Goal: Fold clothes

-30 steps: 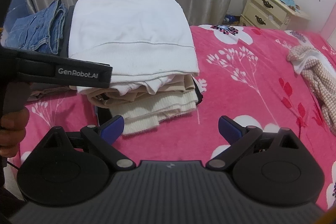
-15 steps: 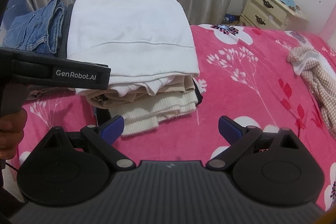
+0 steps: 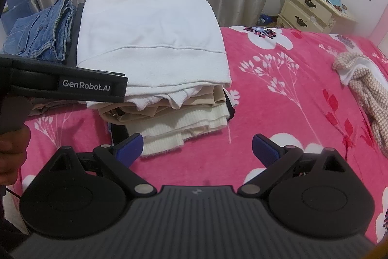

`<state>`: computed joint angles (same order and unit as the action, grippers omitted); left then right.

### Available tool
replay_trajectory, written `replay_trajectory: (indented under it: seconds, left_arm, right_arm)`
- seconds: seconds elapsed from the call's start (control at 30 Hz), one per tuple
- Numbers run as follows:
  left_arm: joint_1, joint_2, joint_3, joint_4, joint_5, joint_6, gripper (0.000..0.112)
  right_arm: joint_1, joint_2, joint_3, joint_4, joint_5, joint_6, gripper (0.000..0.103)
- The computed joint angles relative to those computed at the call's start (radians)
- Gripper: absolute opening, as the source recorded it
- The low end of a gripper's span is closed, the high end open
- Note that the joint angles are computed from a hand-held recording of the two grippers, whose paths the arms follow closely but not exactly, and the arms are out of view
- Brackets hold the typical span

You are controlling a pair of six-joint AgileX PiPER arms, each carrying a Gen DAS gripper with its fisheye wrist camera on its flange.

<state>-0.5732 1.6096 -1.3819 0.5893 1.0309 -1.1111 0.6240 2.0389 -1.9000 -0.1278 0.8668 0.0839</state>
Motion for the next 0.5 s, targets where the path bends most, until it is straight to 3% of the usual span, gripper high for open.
replay_trajectory:
  seconds: [0.5]
  left_arm:
    - [-0.002, 0.003, -0.001, 0.003, -0.003, 0.0, 0.103]
  right_arm:
    - [0.005, 0.002, 0.001, 0.0, 0.002, 0.002, 0.097]
